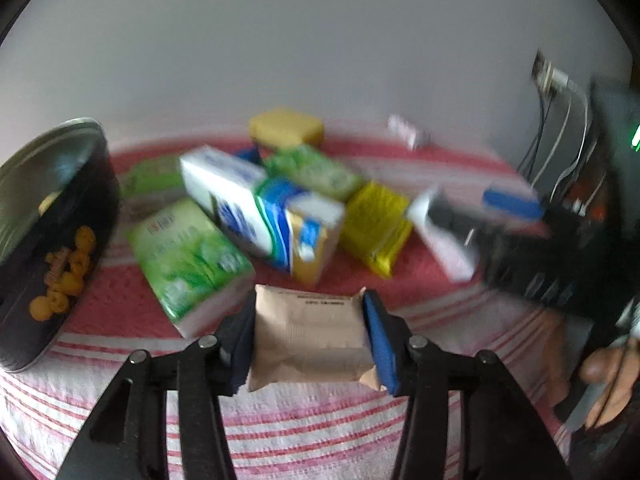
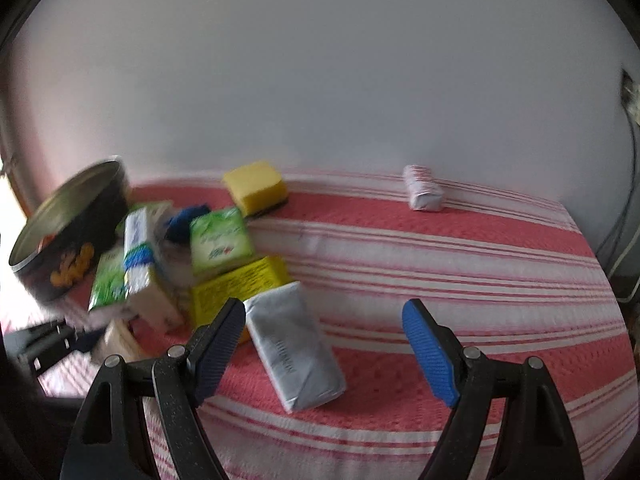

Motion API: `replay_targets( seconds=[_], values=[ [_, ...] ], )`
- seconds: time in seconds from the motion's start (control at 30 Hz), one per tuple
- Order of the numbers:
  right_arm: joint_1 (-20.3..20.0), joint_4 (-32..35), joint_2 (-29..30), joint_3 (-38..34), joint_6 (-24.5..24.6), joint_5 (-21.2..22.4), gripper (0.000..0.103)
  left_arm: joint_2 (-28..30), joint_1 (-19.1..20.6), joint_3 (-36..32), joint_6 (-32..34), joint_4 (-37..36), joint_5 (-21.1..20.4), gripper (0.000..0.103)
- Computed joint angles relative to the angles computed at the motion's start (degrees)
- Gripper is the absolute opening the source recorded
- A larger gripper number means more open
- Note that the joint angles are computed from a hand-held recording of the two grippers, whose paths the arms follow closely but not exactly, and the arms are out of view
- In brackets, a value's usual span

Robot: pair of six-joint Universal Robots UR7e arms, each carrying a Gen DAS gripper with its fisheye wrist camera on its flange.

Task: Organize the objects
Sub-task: 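Grasp the beige pastry with the left gripper while the right grasps the white soap bar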

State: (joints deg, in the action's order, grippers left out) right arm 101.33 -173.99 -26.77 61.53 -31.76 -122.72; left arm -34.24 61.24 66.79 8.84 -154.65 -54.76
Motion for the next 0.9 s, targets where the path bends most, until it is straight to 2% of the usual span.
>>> replay_targets(
  seconds=[0.13,0.2,0.27,0.3,0.33,0.4,0.43,0.57,0.63,0.73,0.9],
  values=[
    [0.53,1.04,1.39,-1.05,-2.93,-2.68,0.083,-0.73,-1.82,4.93,9.69,-16.04,3.23,0.049],
    [0.60,2.15,2.17,-1.94,-3.71,-4.51,0.083,-0.90,-2.18,5.73,11.34,-19.20,3.13,0.049],
    [0.78,3.57,3.43,-3.59,-4.28,-7.15,0.082,0.17,-2.00,3.80,12.36,-18.85,3.44,0.049],
    [0.77,4.37,3.33,-3.65,-3.95,-7.06,0.076,0.13,-2.01,3.83,12.34,-18.53,4.02,0.049],
    [0.66,4.00,2.73,-2.88,-3.55,-5.98,0.070,0.17,-2.01,3.70,11.94,-17.68,4.76,0.049],
    [0.31,5.20,1.59,-1.98,-0.78,-4.16,0.046,2.74,-1.50,-0.25,11.64,-15.48,5.20,0.049],
    [-0.06,8.23,1.02,-2.14,2.12,-3.21,0.042,2.65,-1.44,-0.30,11.27,-15.32,5.23,0.049],
    [-0.44,10.18,0.17,-1.91,6.40,-1.72,0.038,3.13,-1.64,-0.73,11.91,-17.17,6.31,0.049],
    [-0.92,9.38,-1.34,-0.35,8.93,2.12,0.037,3.53,-1.63,-1.18,12.02,-18.04,6.48,0.049],
    [-1.50,5.10,-3.43,2.61,11.34,8.27,0.038,3.39,-1.59,-1.17,12.33,-19.47,6.70,0.049],
    [-1.17,-2.28,-3.45,4.46,10.69,9.52,0.037,3.36,-1.68,-1.16,13.88,-22.30,7.99,0.049]
  ],
)
